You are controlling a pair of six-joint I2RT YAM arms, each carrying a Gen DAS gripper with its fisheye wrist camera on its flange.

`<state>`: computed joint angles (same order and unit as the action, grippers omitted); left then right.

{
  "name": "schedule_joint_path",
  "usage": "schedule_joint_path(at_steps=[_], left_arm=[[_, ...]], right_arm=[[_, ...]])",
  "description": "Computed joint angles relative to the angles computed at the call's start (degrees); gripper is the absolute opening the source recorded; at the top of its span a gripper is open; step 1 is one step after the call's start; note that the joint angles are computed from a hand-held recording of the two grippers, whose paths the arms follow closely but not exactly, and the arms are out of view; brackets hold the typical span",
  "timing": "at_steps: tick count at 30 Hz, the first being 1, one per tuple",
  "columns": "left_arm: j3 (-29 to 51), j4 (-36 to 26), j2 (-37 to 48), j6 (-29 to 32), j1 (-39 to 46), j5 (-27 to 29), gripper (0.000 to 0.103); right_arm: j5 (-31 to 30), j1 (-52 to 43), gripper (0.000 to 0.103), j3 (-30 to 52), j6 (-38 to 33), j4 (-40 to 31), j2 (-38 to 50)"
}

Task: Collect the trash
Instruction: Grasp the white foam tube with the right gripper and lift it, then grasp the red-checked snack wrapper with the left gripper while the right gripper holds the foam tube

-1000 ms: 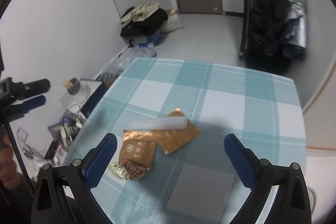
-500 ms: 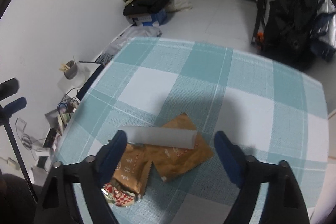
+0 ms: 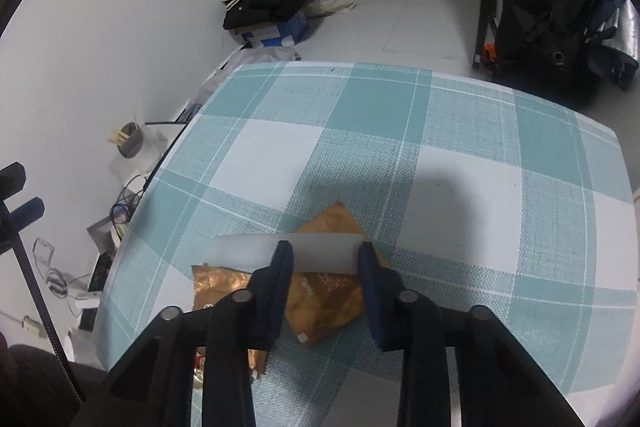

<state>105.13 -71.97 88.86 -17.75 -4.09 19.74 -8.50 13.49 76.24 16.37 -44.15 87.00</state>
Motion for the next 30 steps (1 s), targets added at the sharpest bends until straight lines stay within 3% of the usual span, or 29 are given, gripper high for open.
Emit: schedule_joint_path(at_steps=[3, 5, 12, 20, 30], left_arm=[[0.09, 0.03, 0.09, -0.07, -0.18, -0.29, 0.072], [0.37, -0.26, 0.31, 0.13, -0.38, -0.2, 0.072], [-0.31, 0.09, -0.14, 0.67, -1.63, -1.73, 0.072], [-1.77, -0.2, -0.83, 1.98, -4.59, -2.75, 0.072], [-6.29, -1.42, -0.91, 7.38, -11.81, -1.9, 0.072]], right_arm=[[-0.74, -1.08, 0.004, -1.24, 0.76, 0.81, -1.61], [-1.77, -1.97, 0.002, -1.8, 1.5, 0.92, -2.43], [-3.32, -3.59, 0.002, -3.64, 2.79, 0.55, -7.71], [-6.14, -7.93, 0.002, -9.33, 4.1, -2.65, -20.86], [-12.53, -15.28, 0.002, -18.04, 2.82, -4.76, -33.73]])
